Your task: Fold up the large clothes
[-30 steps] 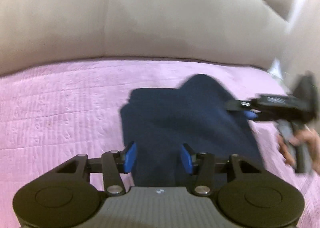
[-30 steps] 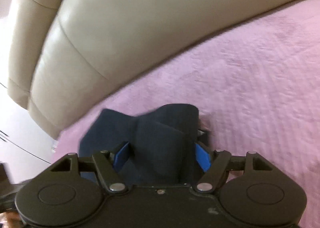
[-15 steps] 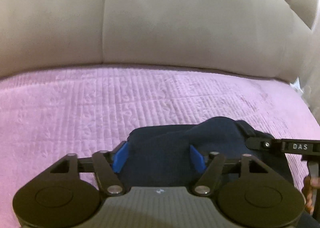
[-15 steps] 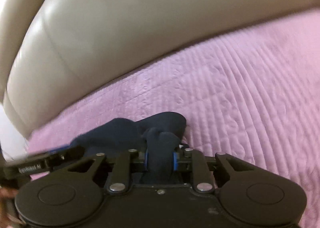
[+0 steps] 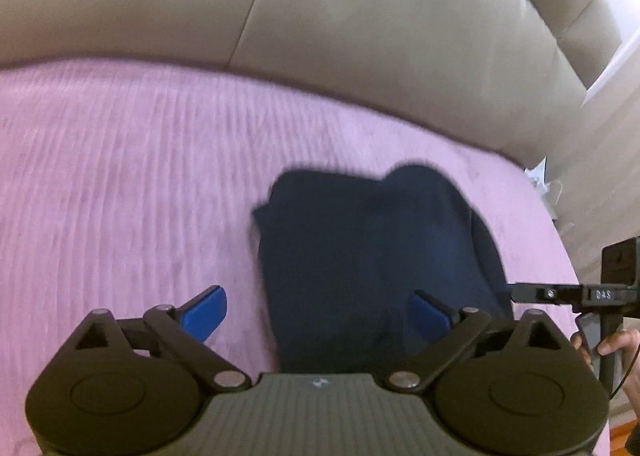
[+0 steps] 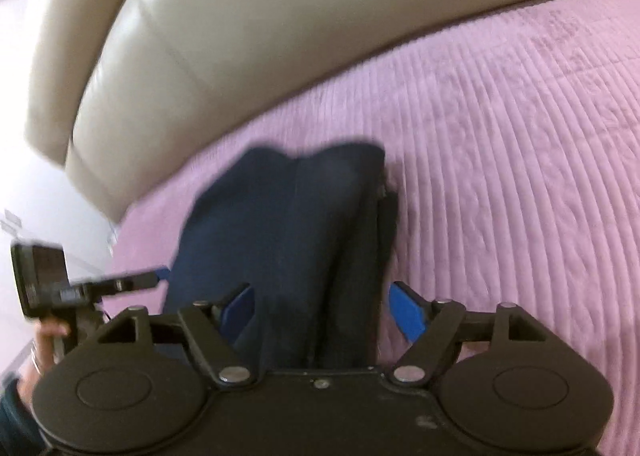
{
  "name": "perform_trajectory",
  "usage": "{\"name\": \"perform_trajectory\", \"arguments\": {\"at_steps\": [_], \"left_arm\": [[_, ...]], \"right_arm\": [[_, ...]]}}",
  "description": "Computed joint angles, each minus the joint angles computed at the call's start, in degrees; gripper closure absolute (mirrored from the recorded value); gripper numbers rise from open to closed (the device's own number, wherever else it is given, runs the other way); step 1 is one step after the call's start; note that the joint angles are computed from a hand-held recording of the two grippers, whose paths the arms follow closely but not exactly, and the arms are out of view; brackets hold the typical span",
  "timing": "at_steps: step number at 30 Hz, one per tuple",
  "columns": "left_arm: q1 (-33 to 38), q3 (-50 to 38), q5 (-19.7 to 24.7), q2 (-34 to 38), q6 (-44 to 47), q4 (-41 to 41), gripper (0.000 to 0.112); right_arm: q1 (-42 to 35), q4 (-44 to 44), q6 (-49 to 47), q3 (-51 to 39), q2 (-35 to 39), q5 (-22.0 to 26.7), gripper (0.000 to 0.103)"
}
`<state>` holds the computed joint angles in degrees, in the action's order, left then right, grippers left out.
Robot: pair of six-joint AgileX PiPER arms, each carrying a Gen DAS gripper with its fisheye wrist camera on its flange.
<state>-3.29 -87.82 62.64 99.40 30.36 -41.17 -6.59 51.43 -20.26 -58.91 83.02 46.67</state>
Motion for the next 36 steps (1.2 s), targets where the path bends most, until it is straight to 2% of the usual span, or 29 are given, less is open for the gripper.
{"name": "perform_trajectory", "arguments": {"at_steps": [2,4,6,9,11,16,20,25,29,31,33,35,36], "left_arm": [[1.2,3.9,1.5,-1.4,0.8,-1.1,0.013],[2.8,9.0,1.8,-2.9,2.6,-4.4,0.013],[4.6,12.5,2.4,-3.5,3.1,-8.2,0.013],[5.3,12.8,6.0,-1.7,5.8,-11.1,0.014],[4.2,12.9,5.7,-1.2,7.4,-11.6,0.015],[0.8,11.5,4.2,1.0,7.6,-11.8,0.016],[-0.9,10.7,2.7,2.2,7.5,-12.1,0.015],[-1.1,9.5,3.1,3.5,9.3,-12.8,0.012],[-2.3,8.5,1.6,4.3,9.6,-12.6,0.013],[-3.2,8.8,-0.1,3.3,9.5,-11.3,0.018],[-4.5,9.5,-2.1,1.8,9.7,-9.9,0.025],[-5.4,9.9,-3.4,0.8,9.6,-9.3,0.033],[-5.5,9.9,-3.4,0.4,9.4,-9.1,0.035]], "right_arm": [[-0.5,5.5,-4.9,4.7,-2.3,-0.5,0.004],[-1.9,12.9,-10.9,8.5,-2.1,1.8,0.001],[-1.6,14.1,-12.8,8.7,0.2,3.7,0.001],[-1.0,18.9,-17.6,8.8,4.1,4.6,0.0],[-0.8,22.9,-21.0,8.4,7.0,5.9,0.0],[-0.6,26.8,-27.8,5.3,13.2,7.9,0.0],[0.2,27.5,-27.6,4.4,14.3,7.2,0.0],[-0.1,29.0,-34.3,5.2,14.6,9.2,0.001],[0.1,27.3,-31.6,4.1,14.7,9.1,0.004],[0.8,24.7,-29.8,3.7,13.7,7.2,0.014],[3.8,23.4,-30.1,5.0,10.7,2.1,0.021],[6.8,27.3,-31.6,9.3,7.7,-4.0,0.025],[7.4,29.9,-32.6,10.8,7.0,-5.4,0.028]]}}
